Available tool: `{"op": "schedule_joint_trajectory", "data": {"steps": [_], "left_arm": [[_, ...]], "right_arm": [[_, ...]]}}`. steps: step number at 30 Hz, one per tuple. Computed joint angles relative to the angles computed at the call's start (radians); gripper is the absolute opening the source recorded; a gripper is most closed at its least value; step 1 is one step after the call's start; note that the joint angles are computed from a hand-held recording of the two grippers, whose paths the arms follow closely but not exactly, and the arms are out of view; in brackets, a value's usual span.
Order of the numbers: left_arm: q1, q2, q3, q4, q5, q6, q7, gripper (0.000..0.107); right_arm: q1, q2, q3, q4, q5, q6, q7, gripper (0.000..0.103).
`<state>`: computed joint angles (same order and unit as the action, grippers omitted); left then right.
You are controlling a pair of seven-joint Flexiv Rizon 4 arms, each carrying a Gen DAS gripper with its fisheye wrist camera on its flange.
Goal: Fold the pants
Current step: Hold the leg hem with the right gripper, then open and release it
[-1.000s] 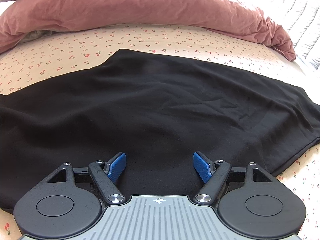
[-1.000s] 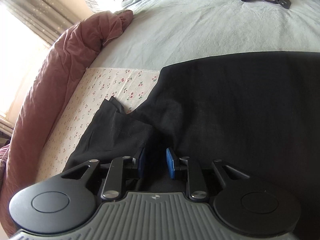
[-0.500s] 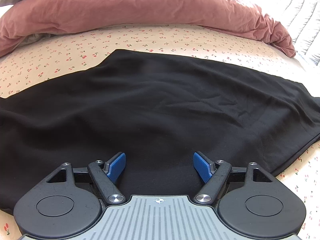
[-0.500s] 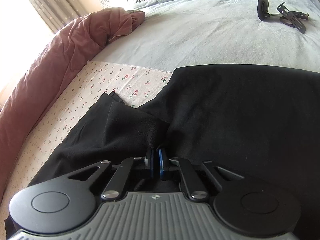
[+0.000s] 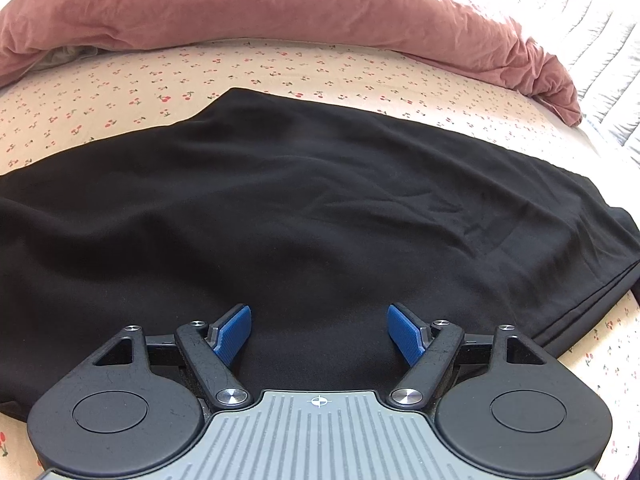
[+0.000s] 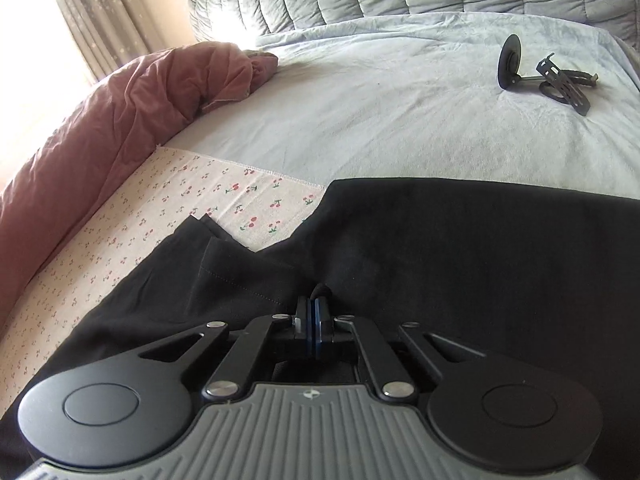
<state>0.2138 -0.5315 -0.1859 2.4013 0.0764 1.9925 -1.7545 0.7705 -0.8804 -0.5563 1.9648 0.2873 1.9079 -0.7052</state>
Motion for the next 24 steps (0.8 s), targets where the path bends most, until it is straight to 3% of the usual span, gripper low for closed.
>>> {"op": "schedule_joint_trajectory", "data": {"steps": [4, 9, 14, 15, 19, 22, 24], "left_arm": [[-0.009, 0.000, 0.007, -0.003, -0.004, -0.005, 0.005, 0.076], [0.028, 0.006, -0.024, 0.005, 0.011, -0.014, -0.002, 0.077], [0.093, -0.002, -0.071, 0.009, 0.045, -0.013, -0.017, 0.077], [0.100, -0.002, -0.077, 0.010, 0.049, -0.014, -0.021, 0.077], [0.090, 0.000, -0.071, 0.005, 0.044, -0.020, -0.027, 0.078], [0.091, 0.001, -0.072, 0.006, 0.048, -0.020, -0.025, 0.078], [0.096, 0.002, -0.077, 0.008, 0.051, -0.020, -0.027, 0.078]], "right_arm": [[0.002, -0.015, -0.007, -0.012, -0.018, -0.051, 0.015, 0.000], [-0.007, -0.019, 0.001, -0.007, -0.037, -0.038, 0.041, 0.000], [-0.125, 0.023, 0.125, -0.011, -0.066, 0.006, 0.035, 0.000], [-0.149, 0.035, 0.150, -0.010, -0.063, 0.016, 0.037, 0.003], [-0.153, 0.031, 0.169, -0.014, 0.023, 0.138, 0.040, 0.035], [-0.124, 0.017, 0.142, -0.040, 0.042, 0.095, -0.012, 0.035], [-0.161, 0.020, 0.185, -0.058, 0.011, 0.062, -0.023, 0.035]]}}
